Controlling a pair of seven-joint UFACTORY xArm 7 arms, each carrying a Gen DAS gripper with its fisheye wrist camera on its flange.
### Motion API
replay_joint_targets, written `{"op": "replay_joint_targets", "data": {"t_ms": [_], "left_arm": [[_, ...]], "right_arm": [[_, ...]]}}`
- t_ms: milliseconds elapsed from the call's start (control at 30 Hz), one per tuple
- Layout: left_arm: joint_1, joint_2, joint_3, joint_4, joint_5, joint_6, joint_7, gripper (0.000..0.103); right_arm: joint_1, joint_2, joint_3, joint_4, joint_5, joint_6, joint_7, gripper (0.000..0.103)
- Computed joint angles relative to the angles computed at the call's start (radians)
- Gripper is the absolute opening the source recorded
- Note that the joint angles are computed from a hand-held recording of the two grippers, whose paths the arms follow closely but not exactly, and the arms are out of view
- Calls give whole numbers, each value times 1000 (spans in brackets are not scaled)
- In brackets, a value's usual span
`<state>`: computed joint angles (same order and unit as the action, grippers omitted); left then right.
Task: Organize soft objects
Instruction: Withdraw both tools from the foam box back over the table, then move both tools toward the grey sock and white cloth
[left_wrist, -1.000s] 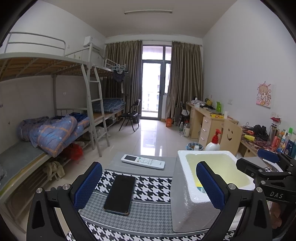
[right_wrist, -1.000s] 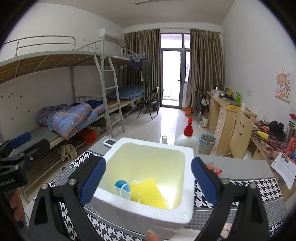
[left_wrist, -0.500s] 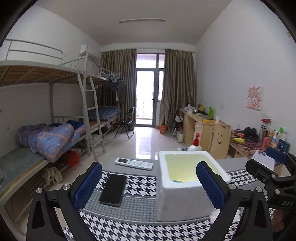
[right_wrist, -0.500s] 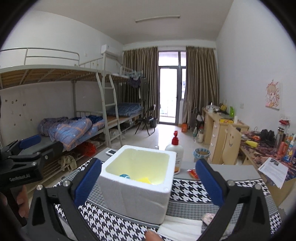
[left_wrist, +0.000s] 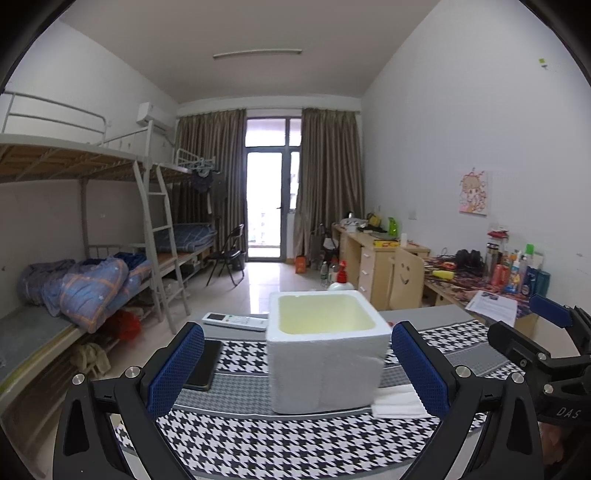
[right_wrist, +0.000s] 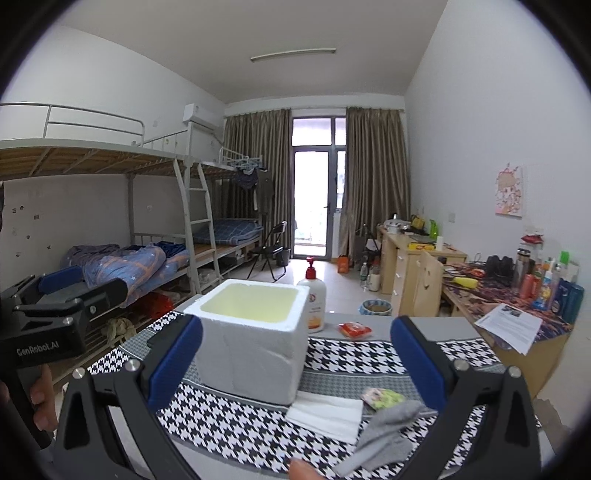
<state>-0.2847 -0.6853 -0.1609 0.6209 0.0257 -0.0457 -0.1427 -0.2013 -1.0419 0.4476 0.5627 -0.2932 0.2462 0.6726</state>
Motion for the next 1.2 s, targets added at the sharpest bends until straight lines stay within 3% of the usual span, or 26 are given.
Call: {"op": "replay_joint_targets", "data": {"t_ms": [200,533,633,800,933,1200], "left_arm": [[13,-60,-40,-76,-1,-52,-30,102],[-60,-91,-19,-199,7,-137,-64,102],[-71,-92,-23,-227,18,-156,-61,102],[-65,-114,-51,-294,10,-207,-95,102],[-52,-128,-73,-325,9,-200,-121,102],[-57,-70,-65,-309,24,-219,-136,102]], "right_arm": [[39,-127,4,-92,7,48,29,103],[105,-320,34,-246,-8,110,71,103],[165,-343,0,-287,5,115,68,103],[208,-426,38,-343,4,178,104,103],[236,-461,71,-370,-3,212,154,103],[245,-441,66,-384,-37,223,201,103]]}}
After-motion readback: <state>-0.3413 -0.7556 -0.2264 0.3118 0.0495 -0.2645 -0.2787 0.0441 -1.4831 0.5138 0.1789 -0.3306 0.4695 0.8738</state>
